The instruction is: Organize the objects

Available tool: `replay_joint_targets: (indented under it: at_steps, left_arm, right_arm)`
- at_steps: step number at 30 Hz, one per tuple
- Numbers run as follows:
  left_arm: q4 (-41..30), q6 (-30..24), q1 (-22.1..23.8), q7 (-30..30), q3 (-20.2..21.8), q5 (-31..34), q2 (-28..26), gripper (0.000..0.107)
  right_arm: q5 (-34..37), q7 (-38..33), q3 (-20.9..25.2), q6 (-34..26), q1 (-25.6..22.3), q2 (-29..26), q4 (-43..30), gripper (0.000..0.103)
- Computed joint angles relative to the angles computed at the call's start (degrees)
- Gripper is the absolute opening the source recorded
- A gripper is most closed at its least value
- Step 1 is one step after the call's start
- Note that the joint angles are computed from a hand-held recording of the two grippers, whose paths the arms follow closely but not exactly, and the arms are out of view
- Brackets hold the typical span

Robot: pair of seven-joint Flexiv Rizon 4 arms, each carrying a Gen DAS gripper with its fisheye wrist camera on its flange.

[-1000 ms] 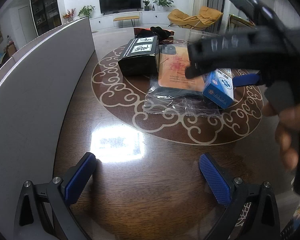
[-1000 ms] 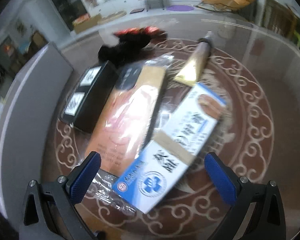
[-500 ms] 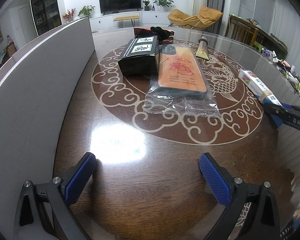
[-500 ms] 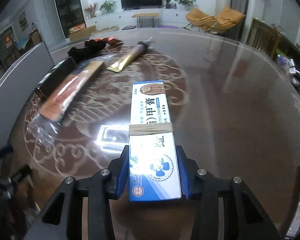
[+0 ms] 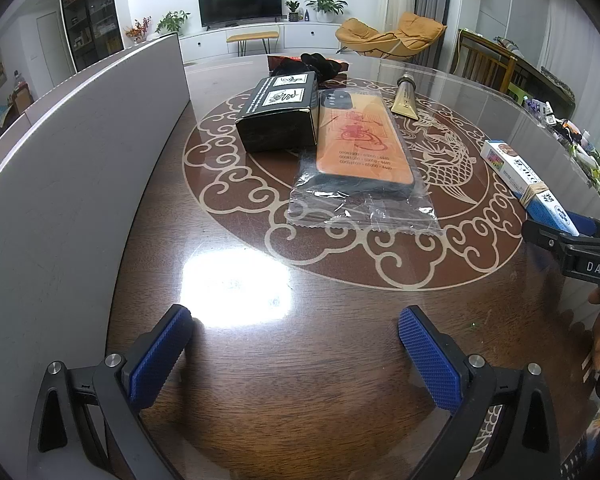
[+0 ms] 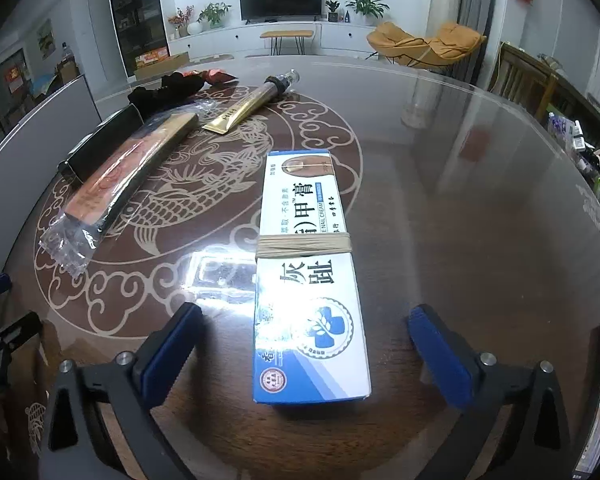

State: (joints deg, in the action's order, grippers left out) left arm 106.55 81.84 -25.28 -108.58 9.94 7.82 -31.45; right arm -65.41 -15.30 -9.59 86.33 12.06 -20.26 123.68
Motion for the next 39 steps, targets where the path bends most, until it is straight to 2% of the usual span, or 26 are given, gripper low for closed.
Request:
replay_joint_targets:
  at_steps: [39]
  left_arm:
    - [0.03, 0.06, 0.0, -0.19, -0.01, 0.17, 0.0, 0.103]
  right_arm:
    - [-0.77, 0.69, 0.15, -0.01, -0.22, -0.23, -0.23, 0.103]
